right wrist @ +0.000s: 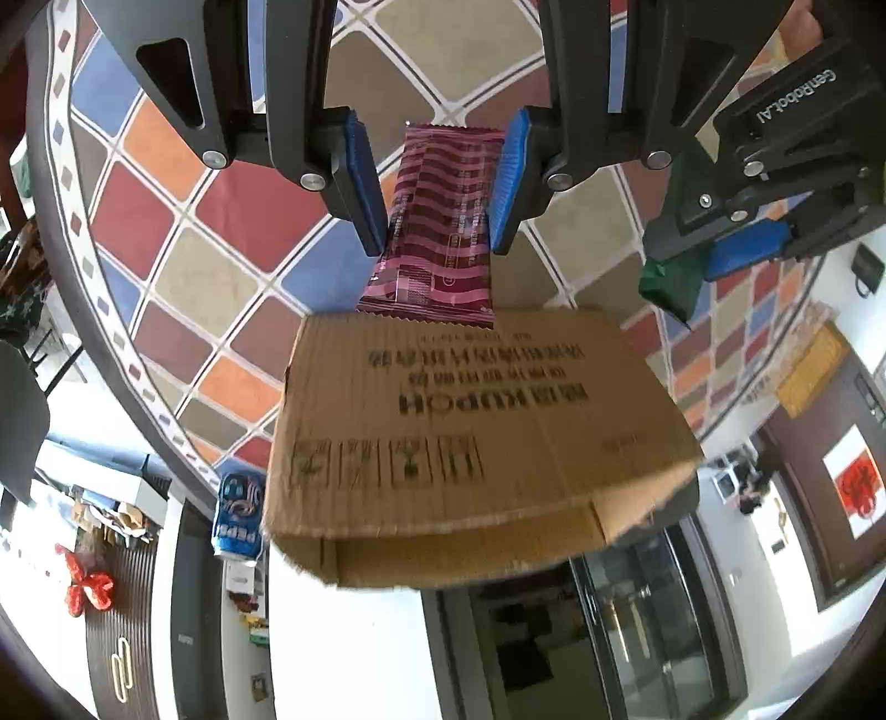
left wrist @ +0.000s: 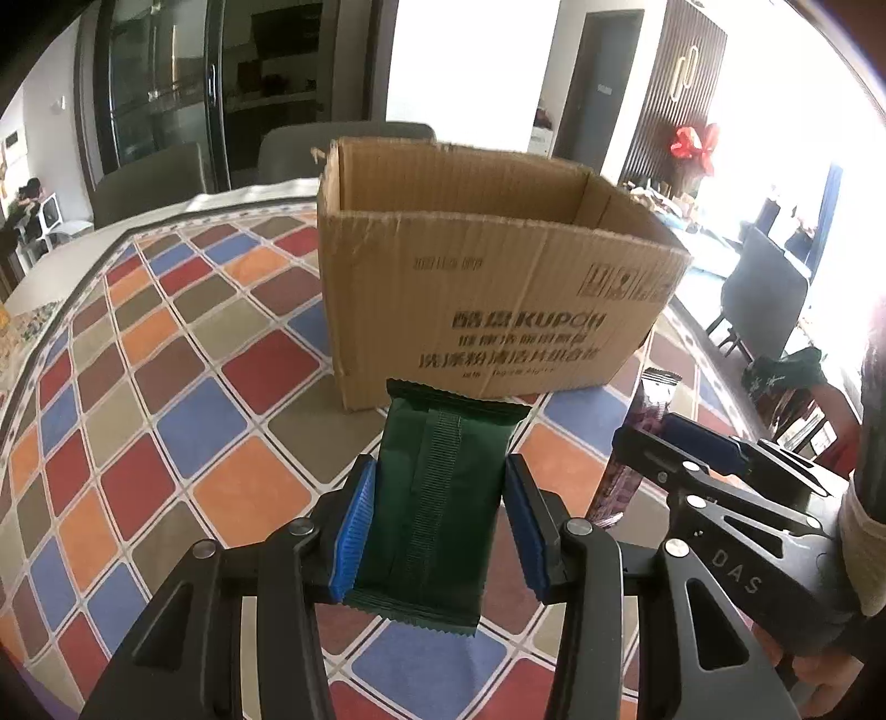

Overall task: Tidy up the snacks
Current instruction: 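Carry the green bag in the left tool and striped bar in the right tool over the box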

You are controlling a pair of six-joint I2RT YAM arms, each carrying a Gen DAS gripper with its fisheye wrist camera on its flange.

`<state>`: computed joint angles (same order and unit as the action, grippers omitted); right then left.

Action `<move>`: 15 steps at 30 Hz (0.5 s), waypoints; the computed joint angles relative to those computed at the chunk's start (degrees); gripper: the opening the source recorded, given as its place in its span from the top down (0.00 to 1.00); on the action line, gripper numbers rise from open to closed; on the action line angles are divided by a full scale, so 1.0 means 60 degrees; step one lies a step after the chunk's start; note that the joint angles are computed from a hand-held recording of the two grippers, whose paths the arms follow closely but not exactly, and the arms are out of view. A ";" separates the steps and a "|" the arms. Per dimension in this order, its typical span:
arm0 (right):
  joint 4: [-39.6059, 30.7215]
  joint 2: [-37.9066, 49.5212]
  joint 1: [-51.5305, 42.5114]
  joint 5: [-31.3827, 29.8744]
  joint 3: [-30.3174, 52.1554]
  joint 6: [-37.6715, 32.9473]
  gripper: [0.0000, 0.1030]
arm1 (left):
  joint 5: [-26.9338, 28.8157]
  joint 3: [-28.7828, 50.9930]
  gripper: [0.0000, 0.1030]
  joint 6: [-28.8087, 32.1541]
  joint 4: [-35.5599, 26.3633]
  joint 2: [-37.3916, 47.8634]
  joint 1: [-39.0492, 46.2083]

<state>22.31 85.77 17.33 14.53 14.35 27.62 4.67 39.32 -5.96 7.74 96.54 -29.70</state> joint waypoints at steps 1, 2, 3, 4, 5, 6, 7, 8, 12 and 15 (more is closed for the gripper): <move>-0.0007 -0.0087 0.0013 0.0000 -0.0009 0.0006 0.62 | -0.0032 -0.0044 0.56 -0.0011 -0.0011 -0.0132 -0.0022; -0.0117 -0.0381 0.0015 0.0017 -0.0071 0.0002 0.62 | -0.0048 -0.0052 0.56 -0.0010 -0.0026 -0.0222 -0.0035; -0.0228 -0.0633 0.0023 0.0044 -0.0100 -0.0005 0.62 | -0.0058 -0.0057 0.56 -0.0003 -0.0046 -0.0333 -0.0047; -0.0384 -0.0962 0.0032 0.0085 -0.0140 -0.0039 0.62 | -0.0080 -0.0068 0.56 -0.0006 -0.0081 -0.0500 -0.0062; -0.0568 -0.1242 0.0077 0.0159 -0.0143 -0.0050 0.62 | -0.0105 -0.0091 0.56 -0.0028 -0.0110 -0.0626 -0.0102; -0.0741 -0.1447 0.0164 0.0254 -0.0087 -0.0025 0.62 | -0.0103 -0.0067 0.56 -0.0018 -0.0153 -0.0729 -0.0102; -0.0859 -0.1642 0.0197 0.0288 -0.0092 -0.0028 0.62 | -0.0125 -0.0048 0.56 -0.0012 -0.0202 -0.0857 -0.0114; -0.1074 -0.1991 0.0180 0.0297 -0.0087 -0.0082 0.62 | -0.0139 -0.0029 0.56 -0.0011 -0.0233 -0.0952 -0.0128; -0.1557 -0.3010 0.0112 0.0345 -0.0215 -0.0275 0.62 | -0.0184 0.0150 0.56 0.0048 -0.0407 -0.1255 -0.0188; -0.1847 -0.3575 0.0016 0.0376 -0.0148 -0.0447 0.62 | -0.0238 0.0363 0.56 0.0090 -0.0496 -0.1387 -0.0204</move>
